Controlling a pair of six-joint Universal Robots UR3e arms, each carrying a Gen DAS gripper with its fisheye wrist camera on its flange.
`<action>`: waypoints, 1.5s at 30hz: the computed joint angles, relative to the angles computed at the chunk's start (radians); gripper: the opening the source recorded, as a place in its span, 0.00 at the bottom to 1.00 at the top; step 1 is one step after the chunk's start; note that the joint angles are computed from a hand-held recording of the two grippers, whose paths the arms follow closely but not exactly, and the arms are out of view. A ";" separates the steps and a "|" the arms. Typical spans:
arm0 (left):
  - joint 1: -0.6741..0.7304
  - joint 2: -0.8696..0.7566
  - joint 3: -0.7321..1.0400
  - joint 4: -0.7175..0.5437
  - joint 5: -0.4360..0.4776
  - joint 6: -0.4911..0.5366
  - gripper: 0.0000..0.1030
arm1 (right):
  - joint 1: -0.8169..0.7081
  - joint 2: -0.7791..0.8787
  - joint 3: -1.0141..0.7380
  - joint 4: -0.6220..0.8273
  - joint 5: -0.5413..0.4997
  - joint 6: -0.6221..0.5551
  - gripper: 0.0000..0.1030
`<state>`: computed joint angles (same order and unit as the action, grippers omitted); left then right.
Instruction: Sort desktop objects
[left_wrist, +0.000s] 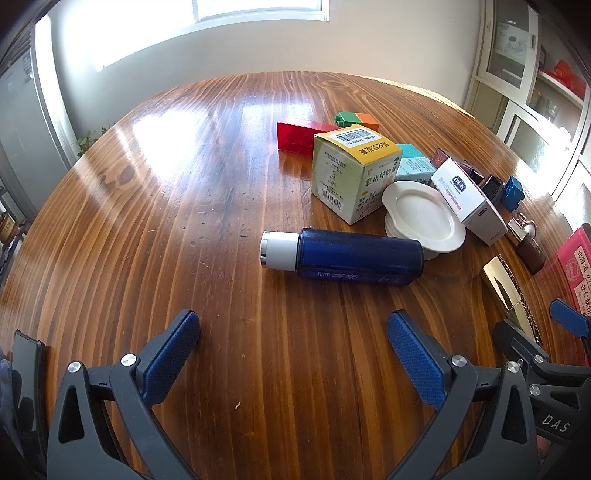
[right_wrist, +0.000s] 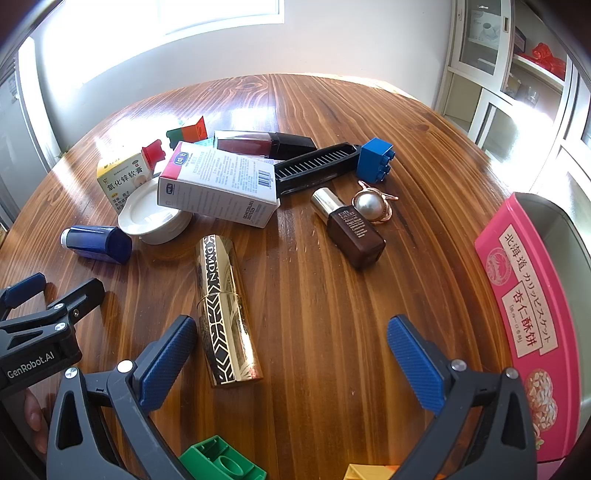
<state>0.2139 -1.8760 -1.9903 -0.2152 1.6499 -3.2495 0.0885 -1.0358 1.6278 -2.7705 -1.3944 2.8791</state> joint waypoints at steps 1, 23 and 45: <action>0.000 -0.001 0.001 0.000 0.000 0.000 1.00 | 0.000 0.000 0.000 0.000 0.000 0.000 1.00; 0.000 -0.001 0.001 0.000 0.001 -0.001 1.00 | -0.055 -0.053 0.053 0.055 0.095 -0.156 1.00; -0.025 0.012 -0.022 0.010 -0.002 -0.001 1.00 | -0.425 -0.450 0.599 -0.068 0.446 -0.381 0.72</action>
